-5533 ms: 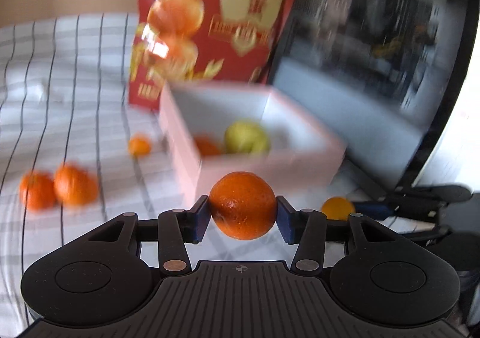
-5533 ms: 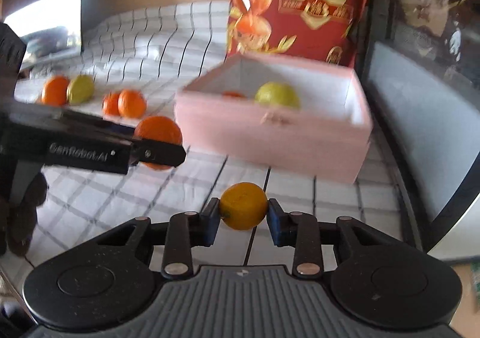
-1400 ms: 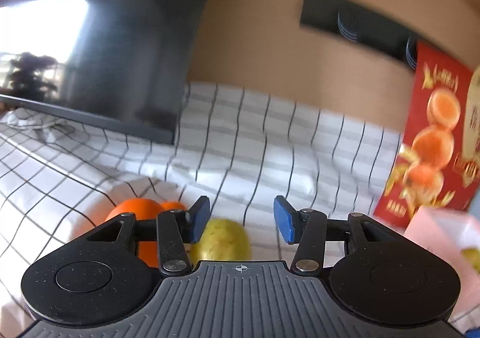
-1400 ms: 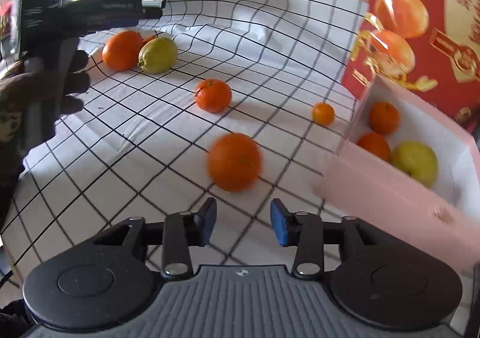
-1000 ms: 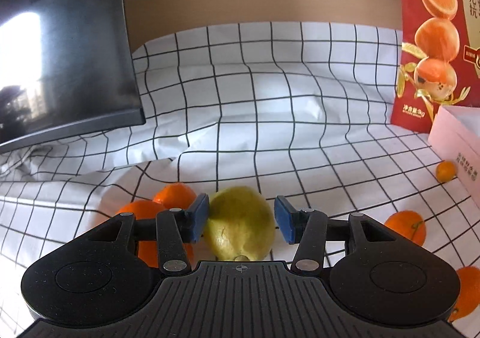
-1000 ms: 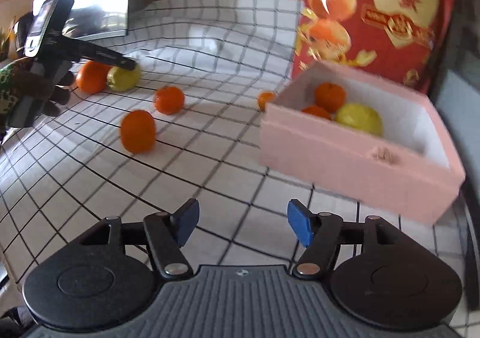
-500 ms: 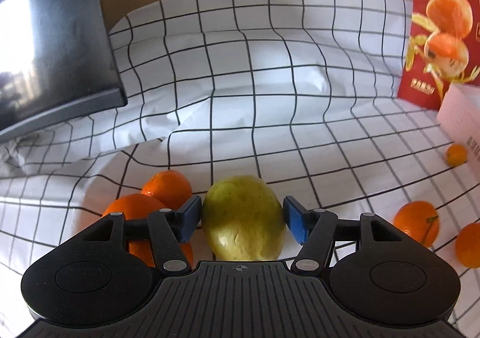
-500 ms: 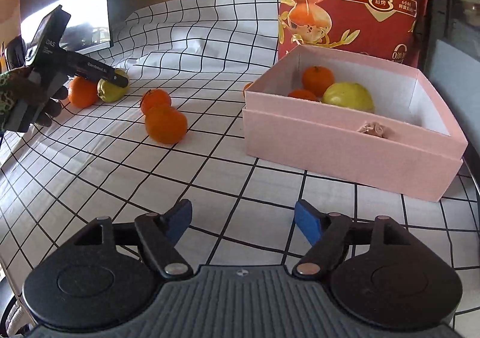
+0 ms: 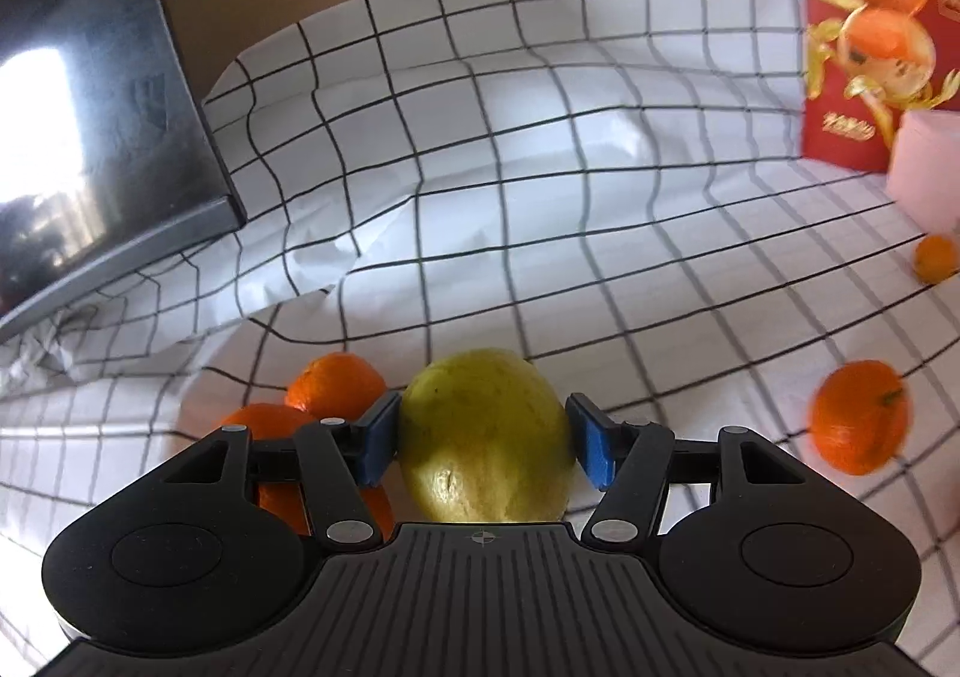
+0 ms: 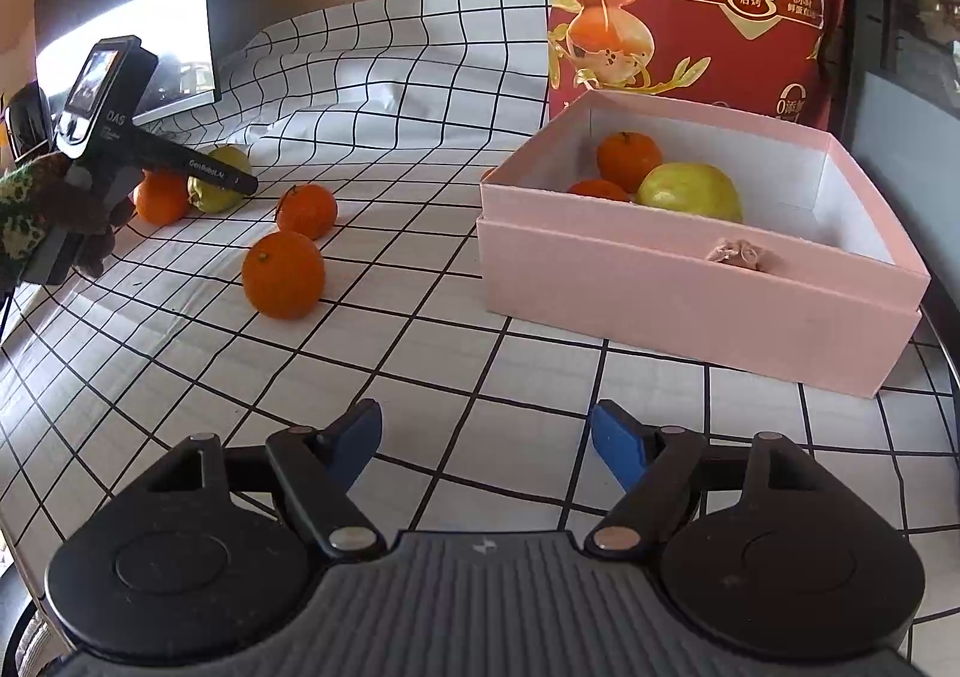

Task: Organize fruits

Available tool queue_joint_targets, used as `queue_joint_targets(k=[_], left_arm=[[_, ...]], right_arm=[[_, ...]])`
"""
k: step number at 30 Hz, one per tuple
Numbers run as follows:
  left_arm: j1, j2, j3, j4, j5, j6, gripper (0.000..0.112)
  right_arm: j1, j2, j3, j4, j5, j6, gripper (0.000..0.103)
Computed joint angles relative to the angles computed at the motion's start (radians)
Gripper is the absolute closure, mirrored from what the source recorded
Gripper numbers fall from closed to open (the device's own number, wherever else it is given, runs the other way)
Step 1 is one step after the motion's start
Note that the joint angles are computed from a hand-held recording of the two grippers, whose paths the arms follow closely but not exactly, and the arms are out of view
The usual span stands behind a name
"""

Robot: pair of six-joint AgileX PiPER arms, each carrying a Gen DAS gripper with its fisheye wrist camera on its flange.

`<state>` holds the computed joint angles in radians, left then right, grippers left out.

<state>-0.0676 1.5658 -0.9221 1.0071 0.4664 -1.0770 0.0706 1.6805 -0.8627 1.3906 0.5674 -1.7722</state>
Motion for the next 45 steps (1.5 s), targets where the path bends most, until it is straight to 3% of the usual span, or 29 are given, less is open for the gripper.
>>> queue_joint_targets(k=[2,6,8,13,19,22,27,30,33,36,40,42,44,45], left_arm=[[-0.002,-0.043,0.044,-0.015,-0.045,-0.012,0.047],[-0.022,-0.151,0.144,-0.202,-0.154,0.14,0.047],[-0.069,-0.198,0.19,-0.219,-0.167,0.147,0.047],[-0.267,-0.325,0.26,-0.216,-0.103,0.085,0.047],[-0.433,-0.389,0.332,-0.087,-0.067,-0.167,0.047],[-0.458,-0.391,0.359,-0.039,-0.061,-0.267,0.047],[-0.436,-0.443,0.412,0.009,-0.077,-0.38,0.047],[-0.429,-0.484,0.447,0.035,-0.074,-0.437,0.047],[-0.376,-0.524,0.481,0.002,-0.111,-0.405,0.047],[-0.34,-0.553,0.504,-0.02,-0.137,-0.381,0.047],[-0.359,-0.556,0.522,0.071,-0.137,-0.477,0.047],[-0.364,-0.557,0.528,0.104,-0.135,-0.511,0.047],[-0.349,-0.558,0.534,0.12,-0.156,-0.526,0.046],[-0.321,-0.554,0.535,0.081,-0.191,-0.487,0.046]], right_arm=[[0.001,0.0,0.0,0.002,-0.003,0.0,0.025],[0.009,0.0,-0.003,-0.005,-0.012,0.005,0.024],[0.013,-0.002,-0.001,-0.004,-0.017,0.004,0.024],[0.013,-0.002,-0.005,-0.012,-0.019,0.013,0.024],[0.007,0.0,-0.007,-0.017,-0.012,0.013,0.024],[0.023,-0.013,0.004,0.0,-0.043,-0.002,0.024],[0.074,-0.049,0.028,0.016,-0.001,-0.087,0.024],[0.173,-0.059,0.013,0.008,-0.064,-0.078,0.024],[0.284,-0.024,-0.052,-0.062,-0.148,0.034,0.025],[0.342,0.05,-0.168,-0.242,-0.136,0.29,0.025],[0.399,0.133,-0.278,-0.394,-0.168,0.548,0.027],[0.418,0.168,-0.313,-0.457,-0.188,0.642,0.034],[0.432,0.169,-0.308,-0.459,-0.226,0.637,0.05],[0.425,0.165,-0.307,-0.444,-0.204,0.614,0.055]])
